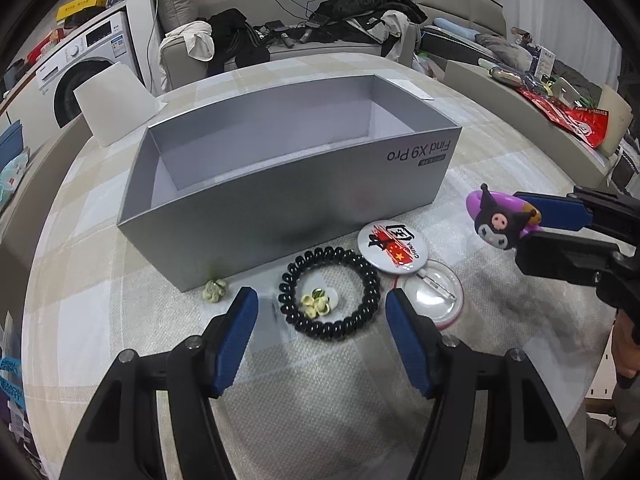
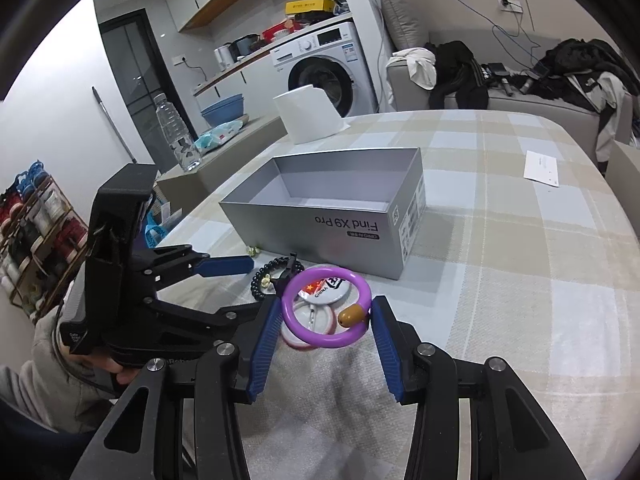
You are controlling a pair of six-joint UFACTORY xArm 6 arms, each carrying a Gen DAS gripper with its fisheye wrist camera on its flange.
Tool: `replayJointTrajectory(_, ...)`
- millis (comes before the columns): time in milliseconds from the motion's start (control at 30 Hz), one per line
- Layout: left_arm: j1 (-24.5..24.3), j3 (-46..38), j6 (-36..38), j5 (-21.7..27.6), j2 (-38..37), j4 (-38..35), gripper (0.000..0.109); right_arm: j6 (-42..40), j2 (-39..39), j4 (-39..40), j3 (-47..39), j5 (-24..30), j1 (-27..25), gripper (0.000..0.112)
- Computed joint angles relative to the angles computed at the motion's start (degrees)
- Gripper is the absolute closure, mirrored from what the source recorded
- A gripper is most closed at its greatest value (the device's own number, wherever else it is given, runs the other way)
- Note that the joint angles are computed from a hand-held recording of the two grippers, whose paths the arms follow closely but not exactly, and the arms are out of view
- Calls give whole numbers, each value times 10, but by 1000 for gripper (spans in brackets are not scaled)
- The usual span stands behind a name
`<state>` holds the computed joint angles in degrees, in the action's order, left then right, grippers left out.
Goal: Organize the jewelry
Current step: 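Grasp the second black bead bracelet with the left tool while right tool lifts purple bangle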
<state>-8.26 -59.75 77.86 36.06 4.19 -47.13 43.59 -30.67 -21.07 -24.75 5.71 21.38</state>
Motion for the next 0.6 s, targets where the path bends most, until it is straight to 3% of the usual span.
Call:
replayJointTrajectory(67, 5, -2, 8, 17, -1, -8, 63, -2, 0, 4, 0, -1, 1, 67)
replayJointTrajectory(167, 5, 5, 17, 12, -7, -15, 70, -4, 0, 4, 1, -1, 2, 67)
replayJointTrajectory(600, 34, 47, 84, 28, -57, -107, 71, -12, 6, 16, 5, -9, -4, 67)
